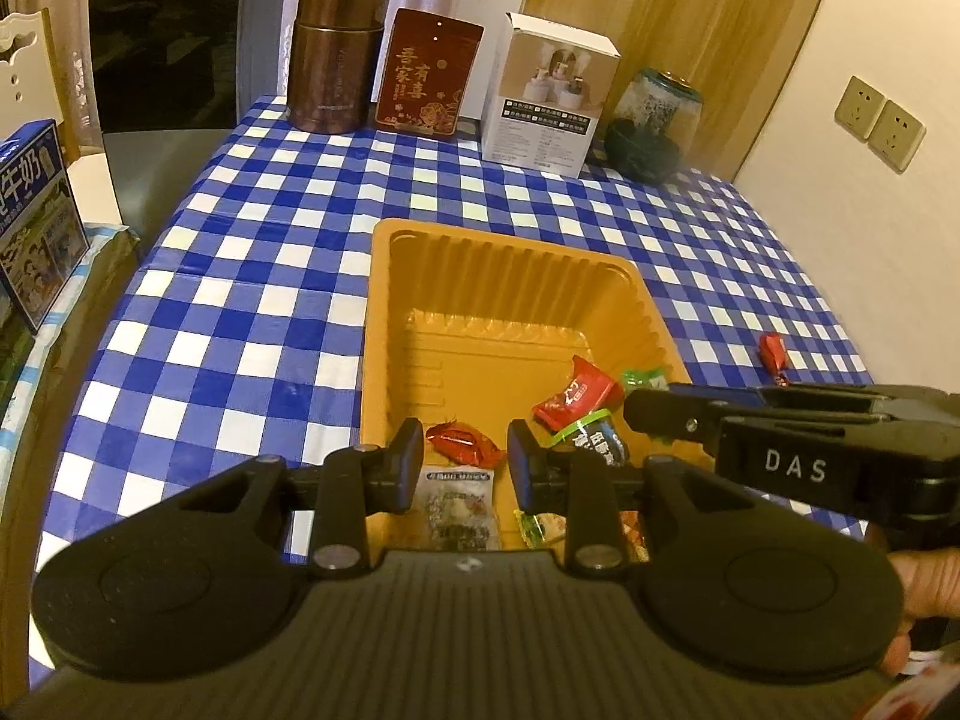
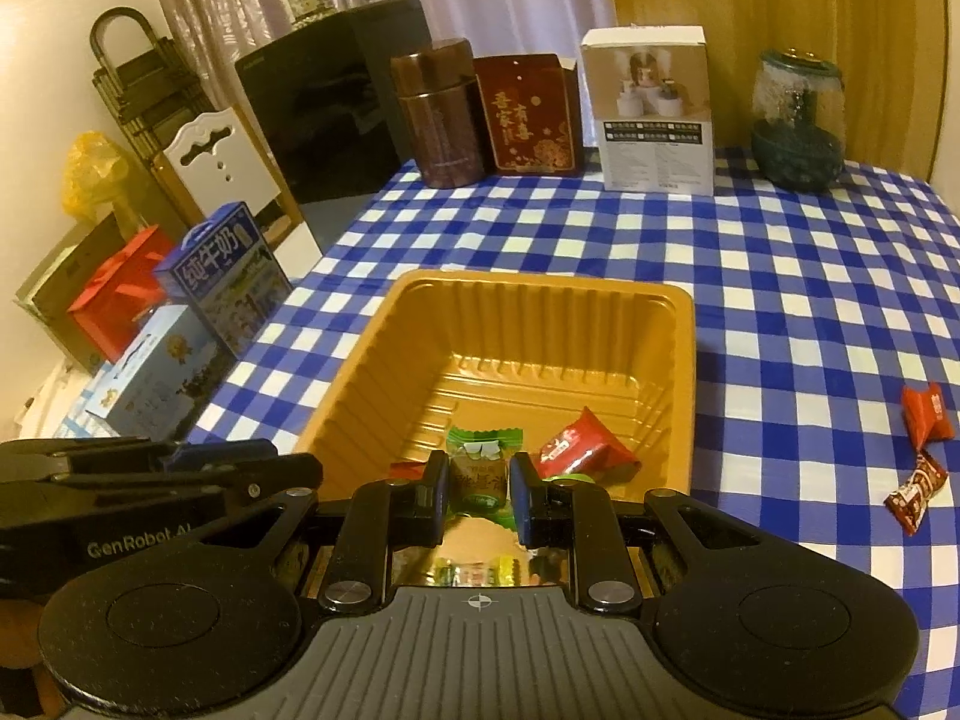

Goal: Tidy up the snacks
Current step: 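Lower both candies into the tray and open both tools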

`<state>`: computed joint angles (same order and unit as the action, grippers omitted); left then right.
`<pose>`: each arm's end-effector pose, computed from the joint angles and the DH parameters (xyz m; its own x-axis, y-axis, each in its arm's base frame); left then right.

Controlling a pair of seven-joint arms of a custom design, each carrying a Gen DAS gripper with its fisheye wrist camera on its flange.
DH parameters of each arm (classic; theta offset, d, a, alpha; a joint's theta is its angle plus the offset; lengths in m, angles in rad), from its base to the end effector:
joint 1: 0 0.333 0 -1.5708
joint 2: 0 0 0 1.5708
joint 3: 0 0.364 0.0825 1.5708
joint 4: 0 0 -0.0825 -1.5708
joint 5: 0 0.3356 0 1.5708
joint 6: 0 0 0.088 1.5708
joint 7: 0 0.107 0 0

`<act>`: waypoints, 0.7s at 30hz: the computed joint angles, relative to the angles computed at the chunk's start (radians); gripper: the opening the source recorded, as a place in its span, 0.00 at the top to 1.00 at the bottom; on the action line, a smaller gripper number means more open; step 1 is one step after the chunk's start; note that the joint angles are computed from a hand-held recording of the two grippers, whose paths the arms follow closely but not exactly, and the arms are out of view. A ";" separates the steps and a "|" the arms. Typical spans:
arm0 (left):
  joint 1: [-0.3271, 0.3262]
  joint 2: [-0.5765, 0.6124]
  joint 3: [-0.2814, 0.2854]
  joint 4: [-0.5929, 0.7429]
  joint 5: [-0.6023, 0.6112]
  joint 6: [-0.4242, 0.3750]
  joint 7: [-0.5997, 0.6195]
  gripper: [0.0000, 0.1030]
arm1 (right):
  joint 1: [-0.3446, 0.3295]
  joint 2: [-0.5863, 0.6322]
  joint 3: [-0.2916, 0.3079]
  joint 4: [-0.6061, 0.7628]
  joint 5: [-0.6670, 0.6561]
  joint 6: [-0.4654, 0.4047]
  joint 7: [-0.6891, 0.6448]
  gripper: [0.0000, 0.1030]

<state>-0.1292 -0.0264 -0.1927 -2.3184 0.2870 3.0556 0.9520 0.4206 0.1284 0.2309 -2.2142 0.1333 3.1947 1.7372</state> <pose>0.4811 -0.1848 0.5202 -0.0608 -0.9768 0.2053 -0.7428 -0.0931 -0.6630 0.4595 0.3271 0.5052 0.4156 -0.8756 -0.2461 -0.6892 -0.1266 -0.7134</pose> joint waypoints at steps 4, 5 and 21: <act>0.003 -0.008 0.000 -0.007 0.001 0.005 0.002 0.74 | 0.011 0.001 -0.009 0.008 -0.010 -0.005 0.006 0.79; 0.006 -0.009 -0.001 -0.007 0.008 0.005 -0.003 0.74 | 0.012 0.001 -0.010 0.009 -0.011 -0.006 0.007 0.79; 0.014 -0.011 0.001 -0.014 0.012 0.007 -0.004 0.74 | -0.269 0.048 0.324 0.033 0.167 0.044 -0.165 0.78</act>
